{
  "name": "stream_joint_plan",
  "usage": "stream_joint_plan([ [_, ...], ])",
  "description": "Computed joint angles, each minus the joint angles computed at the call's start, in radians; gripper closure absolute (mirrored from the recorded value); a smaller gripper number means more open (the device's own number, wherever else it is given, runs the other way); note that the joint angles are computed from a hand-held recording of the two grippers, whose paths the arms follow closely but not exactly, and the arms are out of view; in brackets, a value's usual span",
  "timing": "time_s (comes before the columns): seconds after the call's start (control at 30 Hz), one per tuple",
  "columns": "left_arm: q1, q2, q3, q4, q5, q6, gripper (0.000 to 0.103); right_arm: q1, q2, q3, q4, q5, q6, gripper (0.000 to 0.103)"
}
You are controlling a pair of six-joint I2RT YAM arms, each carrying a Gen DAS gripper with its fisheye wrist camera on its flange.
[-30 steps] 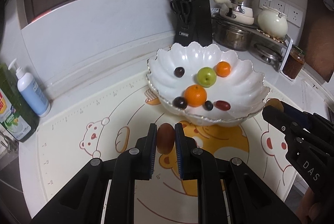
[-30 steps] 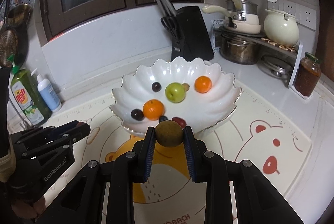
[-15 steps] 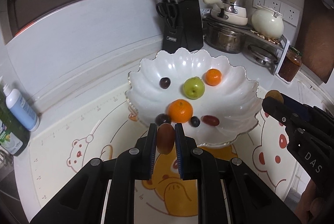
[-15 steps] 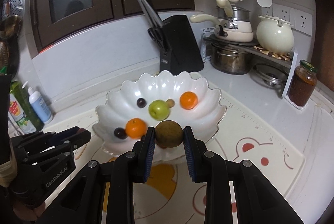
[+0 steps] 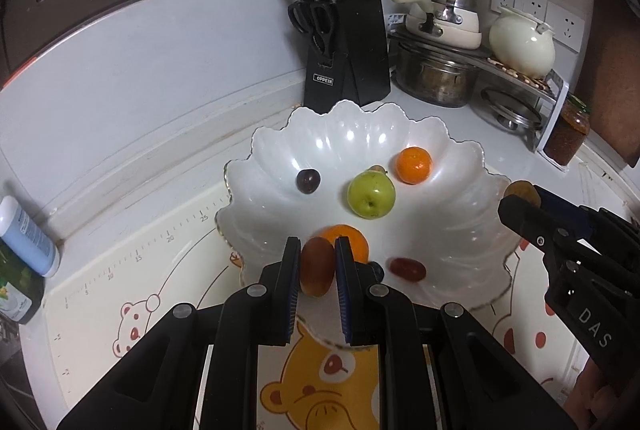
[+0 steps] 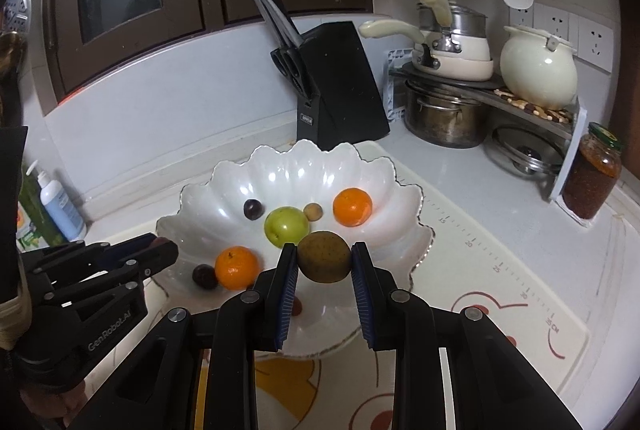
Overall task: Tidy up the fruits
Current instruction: 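Carry the brown fruit and red date over the white bowl with both grippers, then open both grippers to drop the brown fruit and red date into the bowl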
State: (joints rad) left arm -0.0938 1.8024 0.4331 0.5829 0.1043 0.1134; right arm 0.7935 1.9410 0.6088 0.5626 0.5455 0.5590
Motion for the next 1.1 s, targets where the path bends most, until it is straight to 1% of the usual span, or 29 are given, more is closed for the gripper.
stream_joint_plan([
  [0.3,0.002,0.096,0.04,0.031,-0.004,-0.009,0.084,-0.047,0.069,0.043,-0.003,-0.063,-0.024,0.074],
  [0.37,0.001,0.101,0.039,0.035,-0.001,-0.012,0.074,-0.046,0.076,0.044,0.0,-0.062,-0.022,0.073],
  [0.4,0.002,0.1,0.032,0.047,-0.003,-0.014,0.072,-0.046,0.078,0.044,0.001,-0.06,-0.022,0.072],
  [0.47,-0.004,0.107,0.032,0.058,-0.013,-0.012,0.063,-0.044,0.078,0.041,0.004,-0.052,-0.016,0.06],
  [0.5,-0.005,0.109,0.029,0.063,-0.021,-0.01,0.061,-0.041,0.076,0.039,0.003,-0.041,-0.012,0.057],
  [0.53,-0.008,0.113,0.027,0.07,-0.029,-0.011,0.057,-0.038,0.074,0.039,-0.001,-0.031,-0.009,0.051],
  [0.57,-0.01,0.112,0.023,0.075,-0.032,-0.014,0.054,-0.034,0.071,0.038,-0.006,-0.022,-0.005,0.047],
  [0.6,-0.009,0.109,0.02,0.074,-0.033,-0.014,0.053,-0.03,0.066,0.035,-0.008,-0.014,-0.001,0.044],
  [0.67,-0.004,0.104,0.013,0.076,-0.033,-0.017,0.048,-0.02,0.06,0.035,-0.022,0.008,0.008,0.037],
  [0.7,-0.002,0.102,0.01,0.077,-0.032,-0.019,0.046,-0.012,0.056,0.036,-0.034,0.026,0.016,0.035],
  [0.77,0.007,0.093,-0.004,0.083,-0.031,-0.023,0.038,-0.004,0.05,0.037,-0.053,0.045,0.026,0.033],
  [1.0,0.038,0.044,-0.07,0.11,-0.021,-0.015,0.031,0.037,0.022,0.026,-0.102,0.086,0.074,0.025],
  [1.1,0.058,0.013,-0.108,0.119,-0.011,-0.006,0.025,0.065,0.008,0.022,-0.134,0.109,0.112,0.023],
])
